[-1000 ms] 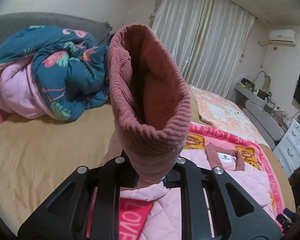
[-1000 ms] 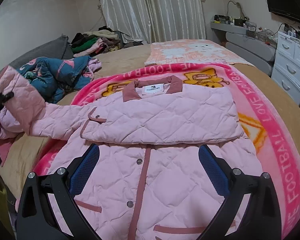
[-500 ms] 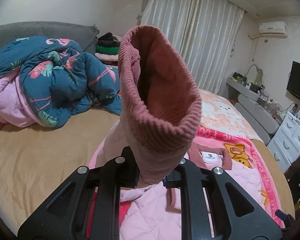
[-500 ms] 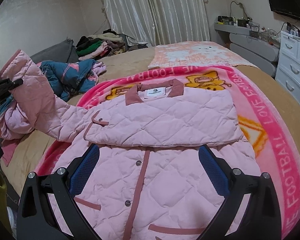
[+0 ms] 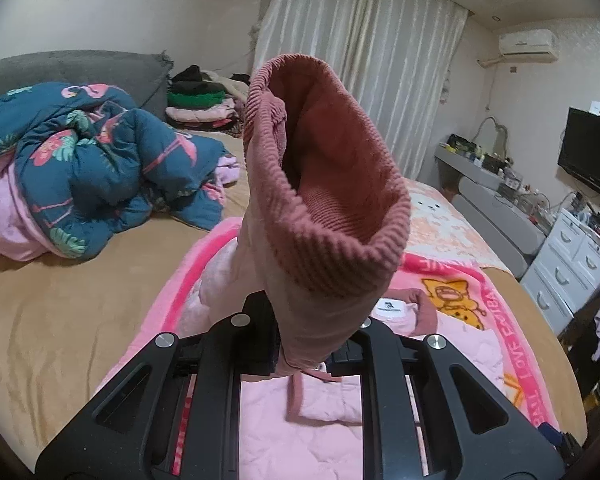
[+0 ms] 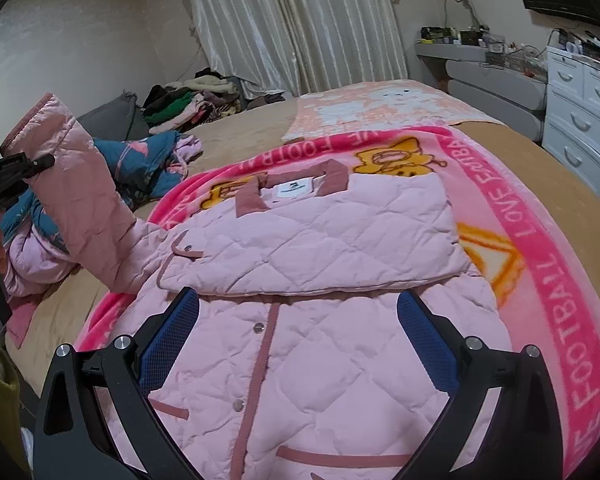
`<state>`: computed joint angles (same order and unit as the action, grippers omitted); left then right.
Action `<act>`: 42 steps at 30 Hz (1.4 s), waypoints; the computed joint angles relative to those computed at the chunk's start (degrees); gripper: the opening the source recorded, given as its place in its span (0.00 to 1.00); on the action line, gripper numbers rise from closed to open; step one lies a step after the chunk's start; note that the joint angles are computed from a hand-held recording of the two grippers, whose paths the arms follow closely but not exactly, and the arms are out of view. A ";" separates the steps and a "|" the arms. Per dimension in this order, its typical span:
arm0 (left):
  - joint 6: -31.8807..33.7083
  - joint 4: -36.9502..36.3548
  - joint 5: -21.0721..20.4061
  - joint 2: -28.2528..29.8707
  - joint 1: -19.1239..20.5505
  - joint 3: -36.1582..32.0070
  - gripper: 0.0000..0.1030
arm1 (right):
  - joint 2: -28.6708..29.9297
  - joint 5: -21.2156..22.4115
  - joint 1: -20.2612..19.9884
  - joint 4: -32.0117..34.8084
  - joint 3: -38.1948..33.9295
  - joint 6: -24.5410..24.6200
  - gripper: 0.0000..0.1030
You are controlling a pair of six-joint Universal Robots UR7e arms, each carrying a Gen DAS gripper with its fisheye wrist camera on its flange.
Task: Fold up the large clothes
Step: 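Lift the held sleeve with the left tool and carry it over the jacket, then lower the sleeve onto the jacket body and open the left tool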
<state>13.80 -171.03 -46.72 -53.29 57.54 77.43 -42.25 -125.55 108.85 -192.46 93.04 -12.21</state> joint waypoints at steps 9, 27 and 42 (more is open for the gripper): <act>-1.40 0.98 -1.39 2.20 -1.38 -0.10 0.08 | -2.88 0.15 -1.53 -1.96 3.38 1.88 0.96; -1.67 4.39 -4.98 7.61 -3.65 -1.95 0.08 | -7.55 1.32 -4.28 -6.49 9.36 4.60 0.96; -3.52 9.34 -7.62 12.19 -3.11 -1.44 0.09 | -10.06 1.55 -7.26 -8.12 12.89 8.14 0.96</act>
